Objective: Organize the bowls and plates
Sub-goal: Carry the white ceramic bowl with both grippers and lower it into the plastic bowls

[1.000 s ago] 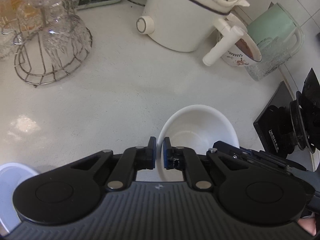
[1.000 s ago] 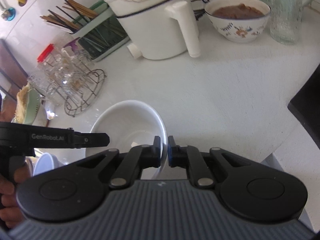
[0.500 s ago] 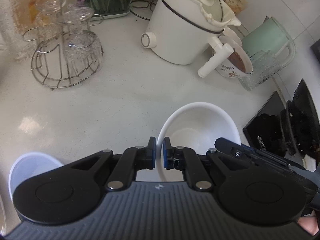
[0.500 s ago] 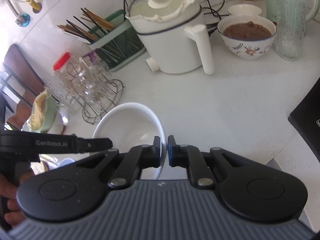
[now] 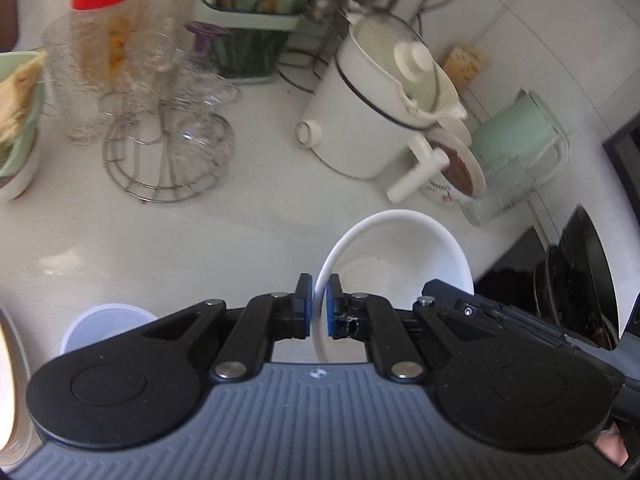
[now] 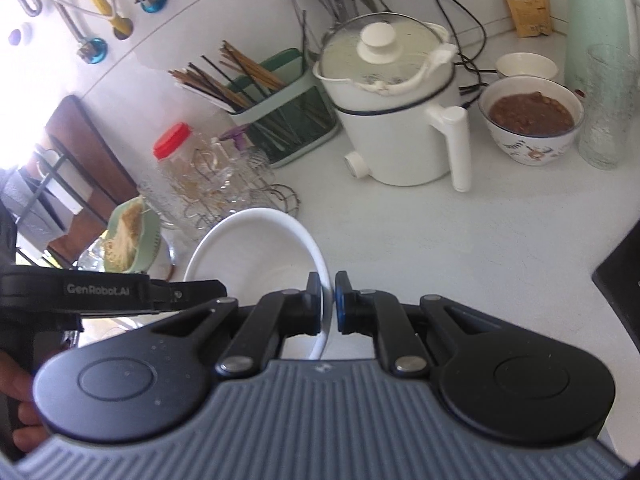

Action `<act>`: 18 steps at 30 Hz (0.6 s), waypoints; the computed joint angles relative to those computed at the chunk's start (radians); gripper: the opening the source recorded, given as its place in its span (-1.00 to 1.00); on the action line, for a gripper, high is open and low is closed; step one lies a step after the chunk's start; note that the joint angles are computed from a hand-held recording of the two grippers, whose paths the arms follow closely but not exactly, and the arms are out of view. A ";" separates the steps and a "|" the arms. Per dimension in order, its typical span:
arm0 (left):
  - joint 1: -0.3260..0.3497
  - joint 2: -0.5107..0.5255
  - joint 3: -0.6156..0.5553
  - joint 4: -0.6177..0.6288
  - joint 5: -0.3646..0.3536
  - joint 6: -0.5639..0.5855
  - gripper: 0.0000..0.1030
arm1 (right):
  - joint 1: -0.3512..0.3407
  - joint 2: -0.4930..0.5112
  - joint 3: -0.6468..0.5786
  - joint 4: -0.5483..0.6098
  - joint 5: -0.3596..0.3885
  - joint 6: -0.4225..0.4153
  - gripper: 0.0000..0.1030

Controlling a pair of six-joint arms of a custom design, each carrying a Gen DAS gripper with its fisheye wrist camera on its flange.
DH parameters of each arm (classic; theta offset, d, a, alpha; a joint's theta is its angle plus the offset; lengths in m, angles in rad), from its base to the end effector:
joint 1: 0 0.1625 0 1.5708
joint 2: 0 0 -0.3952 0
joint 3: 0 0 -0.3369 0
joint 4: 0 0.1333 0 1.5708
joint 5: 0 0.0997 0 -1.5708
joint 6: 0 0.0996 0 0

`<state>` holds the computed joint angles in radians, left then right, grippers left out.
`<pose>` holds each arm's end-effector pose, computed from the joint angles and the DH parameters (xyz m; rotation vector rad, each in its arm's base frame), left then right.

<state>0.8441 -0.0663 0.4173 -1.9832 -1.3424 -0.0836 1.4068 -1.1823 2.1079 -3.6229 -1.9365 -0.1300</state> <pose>-0.4258 -0.7135 -0.0179 0.9218 2.8002 -0.2165 0.0181 -0.4887 0.3091 -0.3061 -2.2838 1.3677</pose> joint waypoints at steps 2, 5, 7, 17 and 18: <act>0.003 -0.030 0.053 -0.042 0.018 -0.009 -0.83 | 0.010 0.011 -0.018 0.019 0.007 -0.006 -0.81; 0.013 -0.067 0.106 -0.077 0.033 -0.026 -0.83 | 0.028 0.034 -0.054 0.058 0.007 -0.025 -0.81; 0.022 -0.091 0.138 -0.097 0.045 -0.038 -0.83 | 0.032 0.042 -0.077 0.094 0.023 -0.027 -0.81; 0.061 -0.199 0.286 -0.230 0.130 -0.083 -0.82 | 0.087 0.136 -0.217 0.256 0.055 -0.083 -0.81; 0.064 -0.206 0.293 -0.235 0.137 -0.087 -0.82 | 0.091 0.147 -0.233 0.273 0.055 -0.086 -0.81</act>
<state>0.9085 -0.2720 0.7107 -2.2185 -1.2050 -0.1709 1.4980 -1.0356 1.8752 -3.3494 -1.8815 -0.2156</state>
